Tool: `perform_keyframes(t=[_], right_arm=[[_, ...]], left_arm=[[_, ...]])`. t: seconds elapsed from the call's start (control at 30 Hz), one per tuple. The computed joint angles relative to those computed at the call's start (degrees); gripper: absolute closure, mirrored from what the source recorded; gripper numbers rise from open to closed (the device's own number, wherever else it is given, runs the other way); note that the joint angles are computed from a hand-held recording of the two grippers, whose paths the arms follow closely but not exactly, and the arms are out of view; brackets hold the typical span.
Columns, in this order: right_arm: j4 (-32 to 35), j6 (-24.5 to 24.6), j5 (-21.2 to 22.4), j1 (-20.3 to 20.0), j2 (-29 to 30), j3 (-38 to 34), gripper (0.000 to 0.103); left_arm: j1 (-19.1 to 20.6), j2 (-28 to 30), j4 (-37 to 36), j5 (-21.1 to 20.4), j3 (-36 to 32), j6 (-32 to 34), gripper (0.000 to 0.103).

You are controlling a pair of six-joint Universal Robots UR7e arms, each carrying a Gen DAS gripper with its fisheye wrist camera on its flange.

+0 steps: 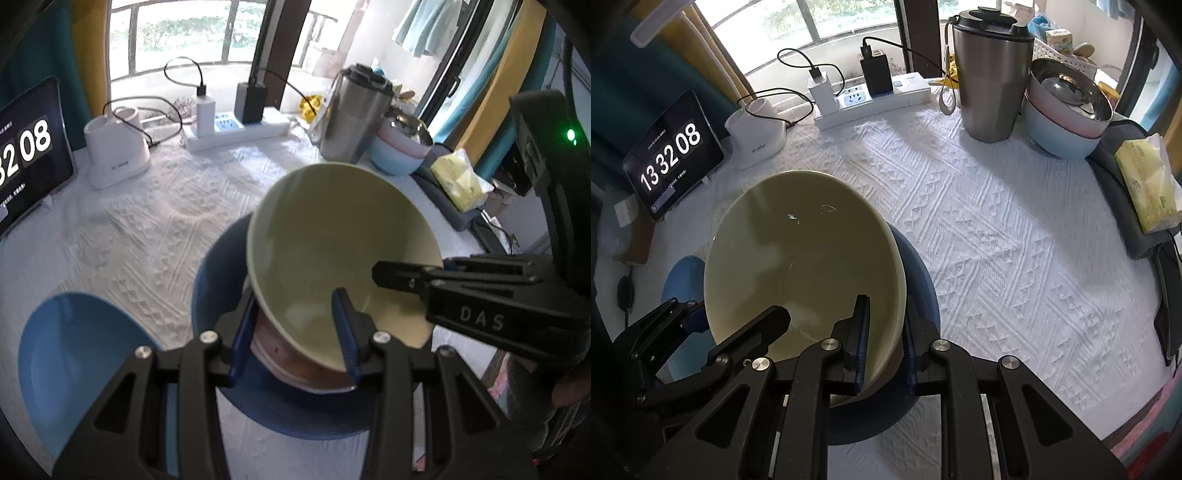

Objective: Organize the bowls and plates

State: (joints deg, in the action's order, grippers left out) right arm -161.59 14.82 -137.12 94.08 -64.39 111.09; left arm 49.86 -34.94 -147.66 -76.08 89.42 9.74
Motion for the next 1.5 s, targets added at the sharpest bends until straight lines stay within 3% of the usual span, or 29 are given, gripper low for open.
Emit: perform_keyframes(t=[0.57, 0.77, 1.5], right_arm=[[5.4, 3.1, -1.1, 0.0, 0.0, -0.7, 0.084], [7.0, 3.9, -1.4, 0.1, 0.2, -1.2, 0.083], [4.3, 2.1, -2.4, 1.5, -0.6, -1.0, 0.083]], left_arm=[[0.2, 0.3, 3.7, -0.3, -0.7, -1.0, 0.058], [0.3, 0.2, 3.5, -0.2, -1.0, -1.6, 0.045], [1.4, -1.1, 4.3, -4.9, -2.7, -1.7, 0.044]])
